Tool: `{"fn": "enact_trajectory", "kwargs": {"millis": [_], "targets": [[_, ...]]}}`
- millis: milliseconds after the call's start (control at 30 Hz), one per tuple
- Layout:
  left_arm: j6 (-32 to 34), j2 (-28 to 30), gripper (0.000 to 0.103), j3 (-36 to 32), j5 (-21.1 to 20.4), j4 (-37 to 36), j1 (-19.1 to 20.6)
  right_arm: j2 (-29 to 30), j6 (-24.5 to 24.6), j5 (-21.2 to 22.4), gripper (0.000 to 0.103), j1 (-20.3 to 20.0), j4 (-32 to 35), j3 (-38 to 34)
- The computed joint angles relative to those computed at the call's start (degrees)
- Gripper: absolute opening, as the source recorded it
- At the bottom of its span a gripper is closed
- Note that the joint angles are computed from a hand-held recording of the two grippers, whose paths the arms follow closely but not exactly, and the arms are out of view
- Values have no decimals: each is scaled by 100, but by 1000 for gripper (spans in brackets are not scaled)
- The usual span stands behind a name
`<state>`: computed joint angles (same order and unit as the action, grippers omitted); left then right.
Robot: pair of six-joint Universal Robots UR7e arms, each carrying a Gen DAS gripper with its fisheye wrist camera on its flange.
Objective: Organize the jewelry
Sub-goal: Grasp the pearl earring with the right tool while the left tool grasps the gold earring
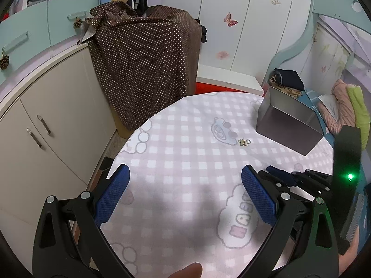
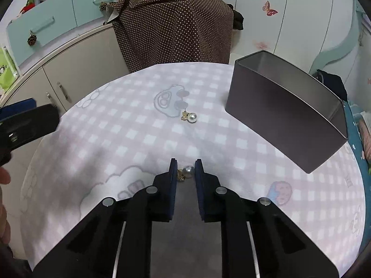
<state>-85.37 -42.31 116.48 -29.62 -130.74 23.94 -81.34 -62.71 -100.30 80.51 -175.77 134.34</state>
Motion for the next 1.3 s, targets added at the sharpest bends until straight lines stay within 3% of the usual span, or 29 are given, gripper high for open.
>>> {"fn": "enact_trajectory", "kwargs": {"millis": [167,333,467,767,833,967,1000,1100,1167,1200,1300], "targets": [[409,130,97,-134,56,-256,157,-156,136,204,13,-100,268,-40],[1939,578,97,-545,36,-1383,497,-327,276,313,14,-171,518,-136],[2807,1029,97,-1093,-41,-1645,816,-408,392,330,14,-248,558,-199],[3503,1451,95,-1608,-310,-1977,1244,-569,542,462,14,-487,807,-414],[3636,1480,71,-1656,-448,-2053,1314,-564,570,472,14,-480,833,-451],[3748,1511,63,-1677,-424,-2073,1291,-603,588,538,14,-512,891,-462],[3801,1501,56,-1660,-436,-2139,1287,-613,587,546,14,-519,894,-455],[3939,1411,25,-1566,-579,-2387,1295,-627,594,563,14,-535,918,-451],[4069,1331,13,-1492,-759,-2597,1316,-638,599,576,14,-535,941,-460],[4109,1311,2,-1486,-814,-2612,1321,-644,592,583,13,-537,949,-466],[4106,1274,2,-1406,-820,-2656,1244,-694,580,614,13,-548,979,-469]]}}
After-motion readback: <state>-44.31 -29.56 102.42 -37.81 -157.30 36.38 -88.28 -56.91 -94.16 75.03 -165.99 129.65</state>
